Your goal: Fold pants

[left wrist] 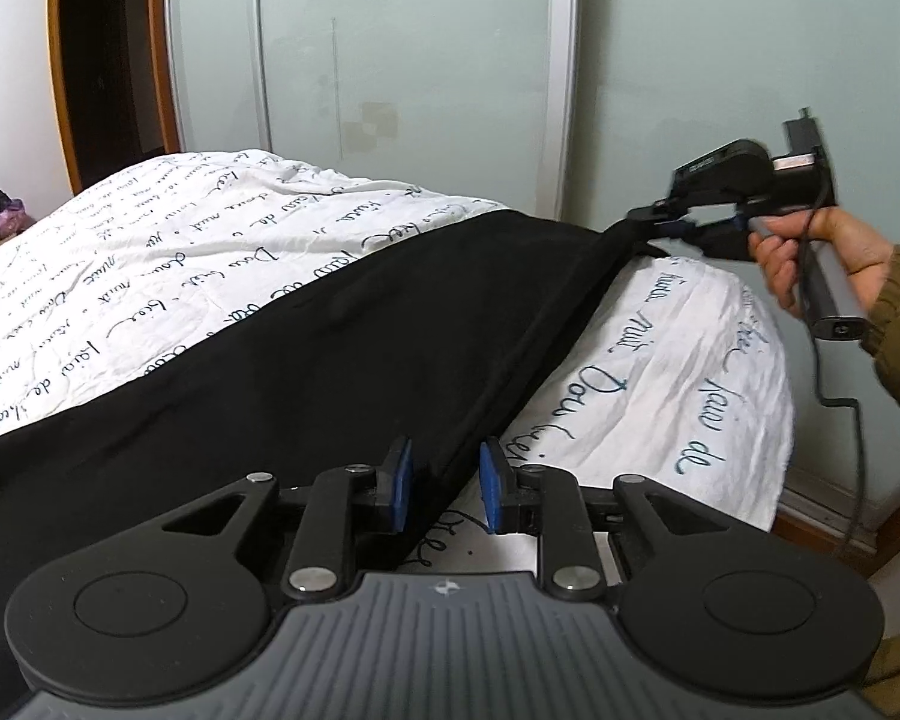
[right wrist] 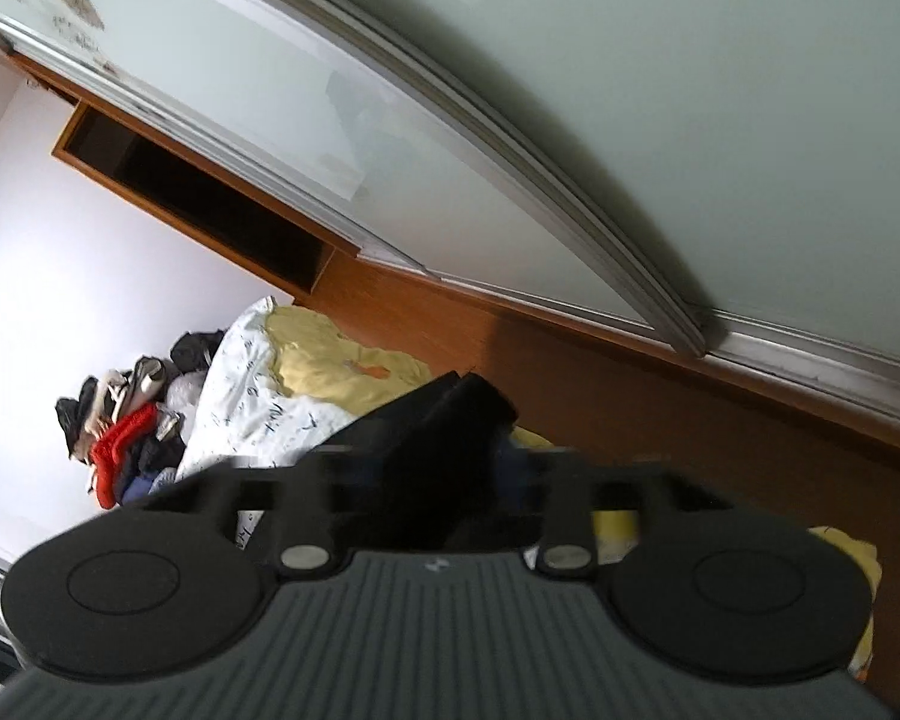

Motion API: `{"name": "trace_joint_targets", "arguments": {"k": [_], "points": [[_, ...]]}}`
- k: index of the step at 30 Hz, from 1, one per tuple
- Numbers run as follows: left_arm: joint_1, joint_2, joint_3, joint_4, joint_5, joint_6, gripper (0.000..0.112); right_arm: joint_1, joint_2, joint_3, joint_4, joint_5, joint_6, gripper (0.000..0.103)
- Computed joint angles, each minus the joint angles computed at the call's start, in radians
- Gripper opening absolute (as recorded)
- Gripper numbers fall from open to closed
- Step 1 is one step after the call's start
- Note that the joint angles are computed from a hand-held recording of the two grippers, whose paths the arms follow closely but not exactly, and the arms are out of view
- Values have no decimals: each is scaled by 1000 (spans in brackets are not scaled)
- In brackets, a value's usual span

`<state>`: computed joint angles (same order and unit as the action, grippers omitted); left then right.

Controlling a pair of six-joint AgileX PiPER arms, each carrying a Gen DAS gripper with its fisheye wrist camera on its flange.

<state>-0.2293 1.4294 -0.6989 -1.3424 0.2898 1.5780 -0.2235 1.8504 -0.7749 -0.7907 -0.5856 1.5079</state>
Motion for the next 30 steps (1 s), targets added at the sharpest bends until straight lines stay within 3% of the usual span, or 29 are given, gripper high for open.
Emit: {"name": "trace_joint_targets", "arguments": {"k": [2, 4, 5, 6, 8, 11, 15, 18, 22, 25, 27, 30], "points": [[10, 1, 0, -38, 7, 30, 23, -51, -46, 90, 42, -70, -96, 9], [30, 9, -11, -11, 34, 1, 23, -62, -84, 157, 129, -144, -188, 9], [35, 14, -16, 8, 41, -21, 23, -66, -106, 175, 139, -132, -205, 10], [44, 18, -21, 25, 52, -41, 23, -62, -126, 176, 136, -80, -204, 14], [56, 24, -27, 37, 71, -57, 23, -95, -134, 183, 56, -40, -96, 41], [52, 21, -30, 44, 69, -75, 23, -169, -132, 246, -38, -208, 32, 41], [58, 10, -28, 37, 80, -72, 23, -159, -129, 265, -92, -228, 157, 43], [66, -1, -30, 58, 95, -93, 23, -142, -85, 269, -77, -270, 191, 53], [82, -11, -36, 85, 129, -121, 23, -77, -65, 225, 12, -216, 165, 64], [95, -13, -48, 123, 163, -160, 23, -55, -44, 186, 64, -184, 117, 60], [105, -18, -52, 136, 177, -175, 23, -55, -2, 152, 53, -186, 125, 48], [138, -19, -68, 153, 225, -199, 23, -52, 33, 118, 38, -167, 122, 20]]}}
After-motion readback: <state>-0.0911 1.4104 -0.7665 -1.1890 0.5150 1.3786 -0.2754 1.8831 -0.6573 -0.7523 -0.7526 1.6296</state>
